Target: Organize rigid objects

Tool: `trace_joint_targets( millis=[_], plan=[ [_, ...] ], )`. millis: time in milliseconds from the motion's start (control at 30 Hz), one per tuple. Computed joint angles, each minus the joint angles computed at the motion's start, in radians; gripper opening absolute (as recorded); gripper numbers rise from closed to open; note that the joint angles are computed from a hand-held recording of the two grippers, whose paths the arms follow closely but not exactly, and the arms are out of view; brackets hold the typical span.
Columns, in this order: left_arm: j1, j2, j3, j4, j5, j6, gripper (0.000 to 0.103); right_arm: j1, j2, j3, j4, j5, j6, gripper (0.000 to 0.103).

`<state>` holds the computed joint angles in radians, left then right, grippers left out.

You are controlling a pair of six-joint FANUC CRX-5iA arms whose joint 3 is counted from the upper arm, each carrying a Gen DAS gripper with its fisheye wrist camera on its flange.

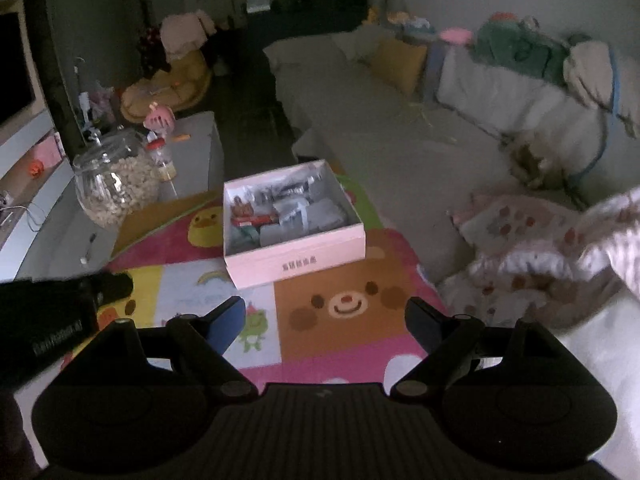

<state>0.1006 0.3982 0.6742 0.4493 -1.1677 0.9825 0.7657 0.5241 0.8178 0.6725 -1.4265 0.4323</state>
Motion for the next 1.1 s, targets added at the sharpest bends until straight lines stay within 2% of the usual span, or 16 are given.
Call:
trace_joint_targets(
  millis=[167,433,567,800,933,1100],
  plan=[
    [0.013,-0.052,-0.102,0.031,0.059,-0.051,0.011,0.009,0.005,-0.003,0.013,0.006,-0.012,0.087],
    [0.018,-0.055,-0.095,0.018,0.040,-0.028,0.011,0.016,0.018,0.024,-0.007,-0.003,0.016,0.088],
    [0.016,-0.032,-0.051,-0.027,-0.020,0.029,0.011,0.009,0.018,0.028,-0.041,-0.014,0.026,0.088],
    [0.014,-0.033,-0.064,-0.081,-0.077,0.069,0.011,0.004,-0.003,-0.013,-0.101,-0.024,0.036,0.088],
    [0.010,-0.049,-0.105,-0.066,-0.028,0.046,0.011,-0.004,-0.002,-0.018,-0.116,-0.029,0.047,0.087],
    [0.002,-0.044,-0.140,-0.035,0.057,0.022,0.011,-0.027,0.005,-0.041,-0.097,0.015,0.041,0.088]
  ],
)
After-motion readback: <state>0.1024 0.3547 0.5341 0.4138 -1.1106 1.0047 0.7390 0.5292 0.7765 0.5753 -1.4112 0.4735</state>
